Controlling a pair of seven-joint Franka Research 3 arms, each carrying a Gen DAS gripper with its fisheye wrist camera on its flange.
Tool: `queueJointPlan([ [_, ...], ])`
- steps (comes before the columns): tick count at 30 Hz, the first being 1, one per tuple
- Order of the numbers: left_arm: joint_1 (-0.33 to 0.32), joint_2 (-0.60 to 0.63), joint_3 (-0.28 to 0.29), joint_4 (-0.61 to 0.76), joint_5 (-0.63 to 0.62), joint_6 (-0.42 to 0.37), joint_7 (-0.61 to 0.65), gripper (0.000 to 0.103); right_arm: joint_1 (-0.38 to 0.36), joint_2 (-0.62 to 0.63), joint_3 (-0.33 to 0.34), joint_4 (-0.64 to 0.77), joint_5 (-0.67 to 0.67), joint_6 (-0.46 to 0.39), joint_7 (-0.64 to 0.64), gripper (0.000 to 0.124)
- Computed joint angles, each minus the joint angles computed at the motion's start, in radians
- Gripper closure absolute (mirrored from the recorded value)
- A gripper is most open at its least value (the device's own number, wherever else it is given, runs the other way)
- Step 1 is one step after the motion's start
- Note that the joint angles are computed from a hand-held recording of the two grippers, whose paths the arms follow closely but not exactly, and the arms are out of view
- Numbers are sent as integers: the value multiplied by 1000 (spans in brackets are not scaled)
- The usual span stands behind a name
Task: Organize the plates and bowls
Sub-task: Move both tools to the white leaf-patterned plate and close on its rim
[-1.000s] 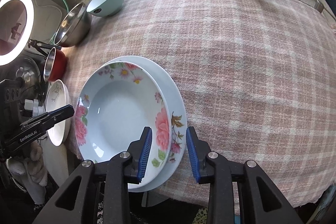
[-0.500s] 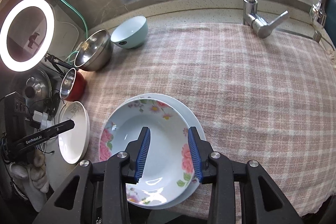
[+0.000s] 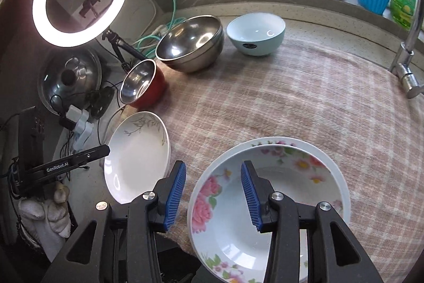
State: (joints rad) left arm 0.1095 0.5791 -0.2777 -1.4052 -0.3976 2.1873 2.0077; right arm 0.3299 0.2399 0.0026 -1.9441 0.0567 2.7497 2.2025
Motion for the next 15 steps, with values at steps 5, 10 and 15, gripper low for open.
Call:
queueJointPlan([
  [5, 9, 3, 27, -9, 28, 46, -39, 91, -24, 81, 41, 91, 110, -10, -89, 84],
  [10, 19, 12, 42, -16, 68, 76, -73, 91, -15, 170, 43, 207, 143, -76, -135, 85],
  [15, 27, 23, 45, -18, 102, 100, -89, 91, -22, 245, 60, 302, 197, -133, -194, 90],
])
